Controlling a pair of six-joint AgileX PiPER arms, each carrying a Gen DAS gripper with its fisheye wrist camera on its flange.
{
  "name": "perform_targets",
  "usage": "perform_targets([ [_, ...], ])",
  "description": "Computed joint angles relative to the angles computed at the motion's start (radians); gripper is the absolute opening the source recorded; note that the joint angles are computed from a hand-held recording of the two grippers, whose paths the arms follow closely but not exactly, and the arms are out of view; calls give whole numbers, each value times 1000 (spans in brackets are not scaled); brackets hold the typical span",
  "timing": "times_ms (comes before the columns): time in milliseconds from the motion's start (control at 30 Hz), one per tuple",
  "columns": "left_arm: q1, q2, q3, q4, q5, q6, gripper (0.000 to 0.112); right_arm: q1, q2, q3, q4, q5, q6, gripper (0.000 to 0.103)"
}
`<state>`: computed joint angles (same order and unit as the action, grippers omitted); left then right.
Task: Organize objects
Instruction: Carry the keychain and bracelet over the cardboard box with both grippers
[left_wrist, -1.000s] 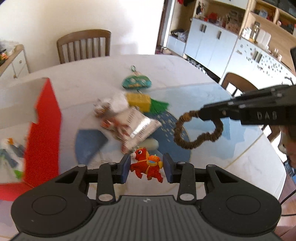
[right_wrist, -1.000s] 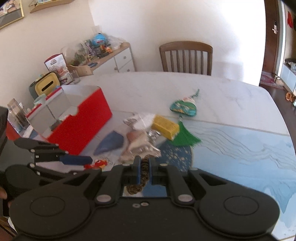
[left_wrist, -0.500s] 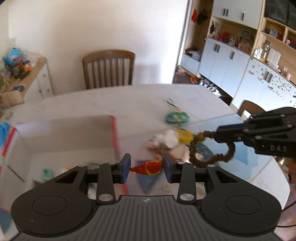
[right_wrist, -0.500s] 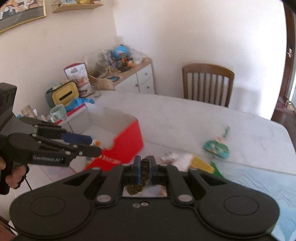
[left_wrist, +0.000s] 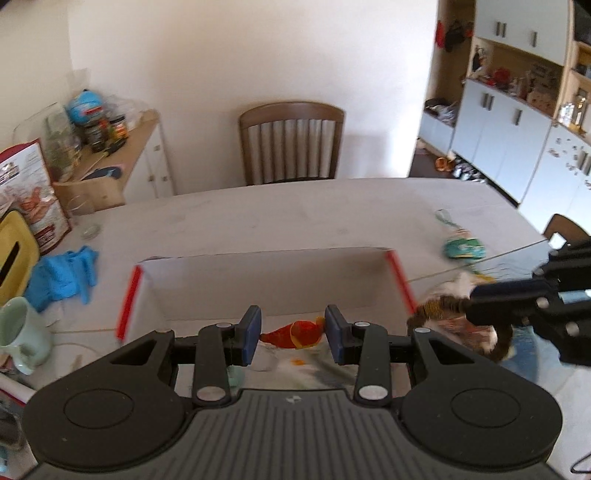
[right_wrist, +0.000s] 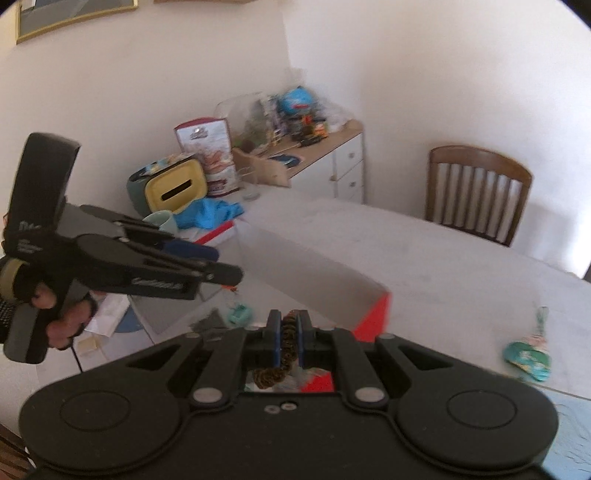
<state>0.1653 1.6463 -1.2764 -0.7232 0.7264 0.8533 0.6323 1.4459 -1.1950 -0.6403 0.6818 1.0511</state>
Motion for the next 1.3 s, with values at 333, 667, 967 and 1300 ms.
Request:
perform_targets([
  [333,25,189,-121,94,-28,-34,36,-2,255,-169,91,-66,-84,7],
  [667,-7,284,-164,172,-23,-64,36,-31,361,-203,231,-77,-200,7],
  [967,-41,337,-201,275,18,-164,37,-28,414,-247,273,-21,-217,7],
  [1300,-51,347,-211,314,55,-211,40,-50,403,-239,342,-25,-244,10],
])
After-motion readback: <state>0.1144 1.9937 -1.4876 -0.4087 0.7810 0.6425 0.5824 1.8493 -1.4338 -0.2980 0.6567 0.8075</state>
